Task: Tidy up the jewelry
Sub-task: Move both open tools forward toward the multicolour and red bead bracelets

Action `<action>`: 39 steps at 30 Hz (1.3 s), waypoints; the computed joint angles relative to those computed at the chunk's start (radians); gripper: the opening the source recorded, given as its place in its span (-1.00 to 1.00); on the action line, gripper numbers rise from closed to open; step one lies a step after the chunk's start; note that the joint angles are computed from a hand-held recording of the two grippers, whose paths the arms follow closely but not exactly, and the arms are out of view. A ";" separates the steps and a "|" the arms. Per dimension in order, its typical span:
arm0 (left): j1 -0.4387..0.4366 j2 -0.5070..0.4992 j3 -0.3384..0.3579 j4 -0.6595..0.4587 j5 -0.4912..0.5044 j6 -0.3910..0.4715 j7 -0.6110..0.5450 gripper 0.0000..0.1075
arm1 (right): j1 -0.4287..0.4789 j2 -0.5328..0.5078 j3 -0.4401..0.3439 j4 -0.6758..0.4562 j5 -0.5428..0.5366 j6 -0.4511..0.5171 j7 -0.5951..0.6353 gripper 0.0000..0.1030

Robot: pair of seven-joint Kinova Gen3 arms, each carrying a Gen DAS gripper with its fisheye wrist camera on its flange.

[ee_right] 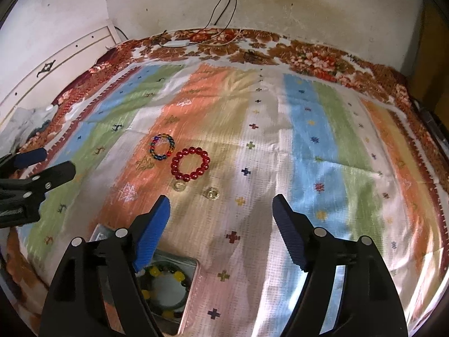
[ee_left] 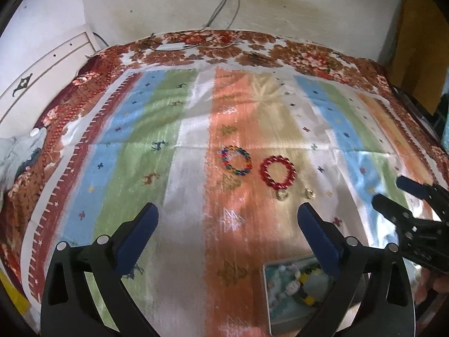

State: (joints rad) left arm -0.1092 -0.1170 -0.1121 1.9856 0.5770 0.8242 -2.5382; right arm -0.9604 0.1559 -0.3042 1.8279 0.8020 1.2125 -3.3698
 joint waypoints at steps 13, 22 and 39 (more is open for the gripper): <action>0.004 0.106 0.069 -0.069 -0.052 -0.060 0.098 0.81 | 0.067 0.006 0.030 0.003 0.005 -0.067 0.019 0.46; 0.007 0.180 0.104 -0.123 -0.090 -0.048 0.152 0.81 | 0.105 0.024 0.059 -0.015 -0.024 -0.132 0.094 0.46; 0.024 0.252 0.149 -0.150 -0.165 -0.114 0.233 0.81 | 0.166 0.041 0.102 -0.006 -0.076 -0.270 0.166 0.46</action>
